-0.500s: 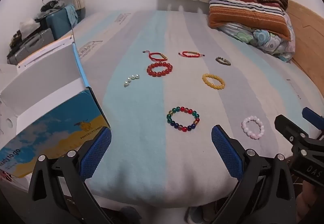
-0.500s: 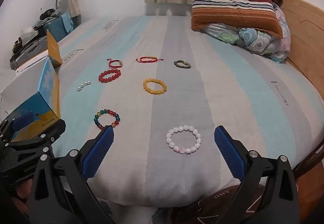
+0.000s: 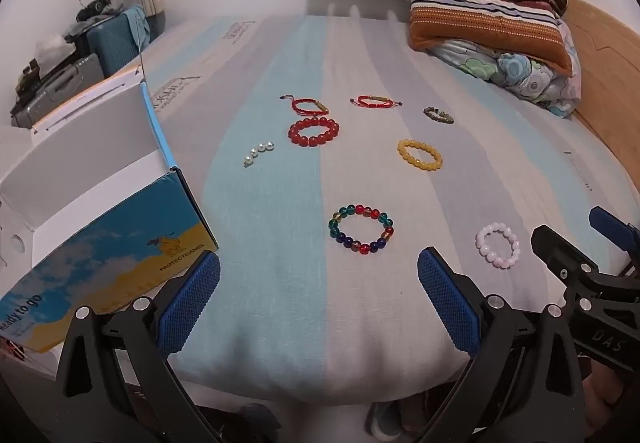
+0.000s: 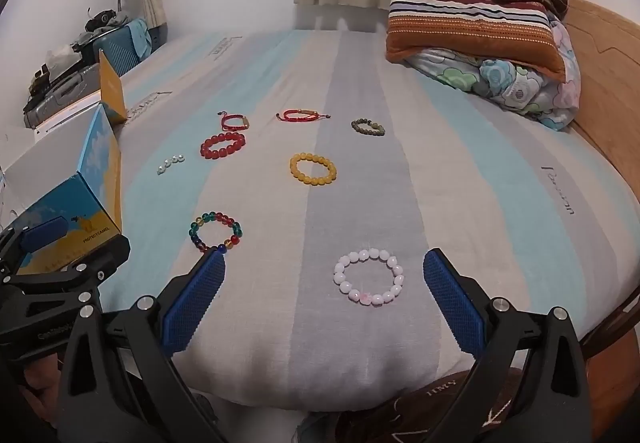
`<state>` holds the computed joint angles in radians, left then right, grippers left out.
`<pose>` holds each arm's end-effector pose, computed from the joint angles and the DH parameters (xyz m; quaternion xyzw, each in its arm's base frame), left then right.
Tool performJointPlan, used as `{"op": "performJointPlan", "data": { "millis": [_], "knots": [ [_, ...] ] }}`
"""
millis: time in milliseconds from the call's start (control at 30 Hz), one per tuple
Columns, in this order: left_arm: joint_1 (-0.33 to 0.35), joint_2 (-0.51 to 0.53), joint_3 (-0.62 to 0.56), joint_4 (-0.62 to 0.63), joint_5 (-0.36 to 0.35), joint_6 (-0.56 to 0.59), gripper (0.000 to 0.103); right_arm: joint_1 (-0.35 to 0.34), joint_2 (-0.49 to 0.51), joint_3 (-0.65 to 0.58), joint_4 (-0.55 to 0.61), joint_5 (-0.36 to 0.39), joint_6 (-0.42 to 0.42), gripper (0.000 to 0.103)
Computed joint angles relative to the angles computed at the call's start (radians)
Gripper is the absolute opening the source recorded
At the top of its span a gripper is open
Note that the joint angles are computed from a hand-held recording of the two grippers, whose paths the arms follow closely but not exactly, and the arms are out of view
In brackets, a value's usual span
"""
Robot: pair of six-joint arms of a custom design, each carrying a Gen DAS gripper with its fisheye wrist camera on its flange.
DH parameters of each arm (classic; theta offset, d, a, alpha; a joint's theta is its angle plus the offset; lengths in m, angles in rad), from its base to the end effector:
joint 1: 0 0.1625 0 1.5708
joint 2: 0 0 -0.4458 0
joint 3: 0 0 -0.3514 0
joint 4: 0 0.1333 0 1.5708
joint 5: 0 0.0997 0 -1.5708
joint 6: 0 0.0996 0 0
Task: Organize jewelry
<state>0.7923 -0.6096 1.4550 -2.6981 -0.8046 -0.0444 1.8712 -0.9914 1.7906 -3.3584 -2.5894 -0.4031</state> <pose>-0.3576 -0.6507 0.1136 0.2805 0.8760 -0.2674 0.2871 0.2202 -0.5469 0.3382 0.0477 -0.8012 0.3916 0.4499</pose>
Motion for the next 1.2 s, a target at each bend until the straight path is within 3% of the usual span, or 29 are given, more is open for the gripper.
{"op": "performJointPlan", "data": {
  "millis": [1200],
  "knots": [
    [-0.003, -0.011, 0.004, 0.001, -0.012, -0.002, 0.097, -0.002, 0.016, -0.006, -0.010, -0.011, -0.024, 0.096]
  ]
}}
